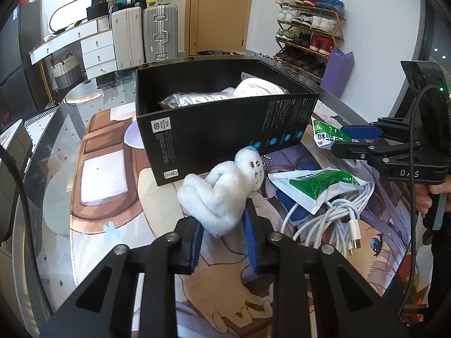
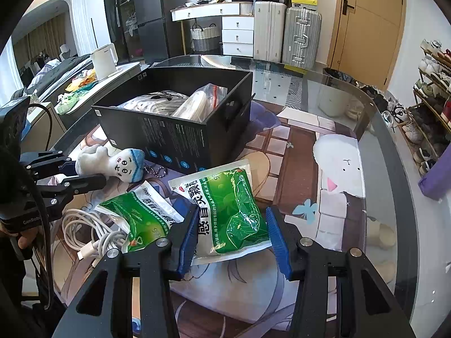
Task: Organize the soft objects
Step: 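Grasp the white plush doll with the left tool while the right grasps the green sachet, then carry the doll with the left tool into the box while the right carries the sachet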
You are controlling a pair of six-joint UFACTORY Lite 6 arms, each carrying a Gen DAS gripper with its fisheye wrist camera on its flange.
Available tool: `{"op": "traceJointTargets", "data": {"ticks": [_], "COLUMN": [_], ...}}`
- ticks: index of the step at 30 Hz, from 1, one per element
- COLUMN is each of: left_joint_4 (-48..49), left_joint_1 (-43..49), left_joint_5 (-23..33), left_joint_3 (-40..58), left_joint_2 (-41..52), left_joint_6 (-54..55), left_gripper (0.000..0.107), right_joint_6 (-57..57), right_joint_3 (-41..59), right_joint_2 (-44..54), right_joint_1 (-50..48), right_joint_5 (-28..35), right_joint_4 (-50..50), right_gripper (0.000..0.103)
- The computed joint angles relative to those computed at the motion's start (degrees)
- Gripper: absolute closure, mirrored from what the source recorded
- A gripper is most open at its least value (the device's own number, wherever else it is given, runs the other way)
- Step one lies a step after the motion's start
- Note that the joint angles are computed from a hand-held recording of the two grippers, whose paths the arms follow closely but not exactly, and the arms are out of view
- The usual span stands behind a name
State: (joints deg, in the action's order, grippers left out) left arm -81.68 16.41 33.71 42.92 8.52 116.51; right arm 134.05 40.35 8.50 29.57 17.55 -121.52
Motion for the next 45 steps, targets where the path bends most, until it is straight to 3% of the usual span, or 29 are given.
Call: {"op": "traceJointTargets", "data": {"ticks": [29, 45], "left_joint_4": [2.71, 1.39], "left_joint_1": [7.40, 7.32], "left_joint_5": [11.32, 10.97], "left_joint_3": [-0.11, 4.59], "left_joint_2": [-9.22, -8.93], "left_joint_6": [-4.62, -8.54], "left_gripper": [0.086, 0.086], "right_joint_6": [0.09, 4.25], "right_joint_3": [-3.29, -2.34], "right_joint_2": [-7.32, -10.08], "right_joint_1": [3.56, 6.32], "right_joint_5": [2.85, 5.97], "right_joint_4": [0.48, -0.91], "right_gripper": [0.055, 0.055]}}
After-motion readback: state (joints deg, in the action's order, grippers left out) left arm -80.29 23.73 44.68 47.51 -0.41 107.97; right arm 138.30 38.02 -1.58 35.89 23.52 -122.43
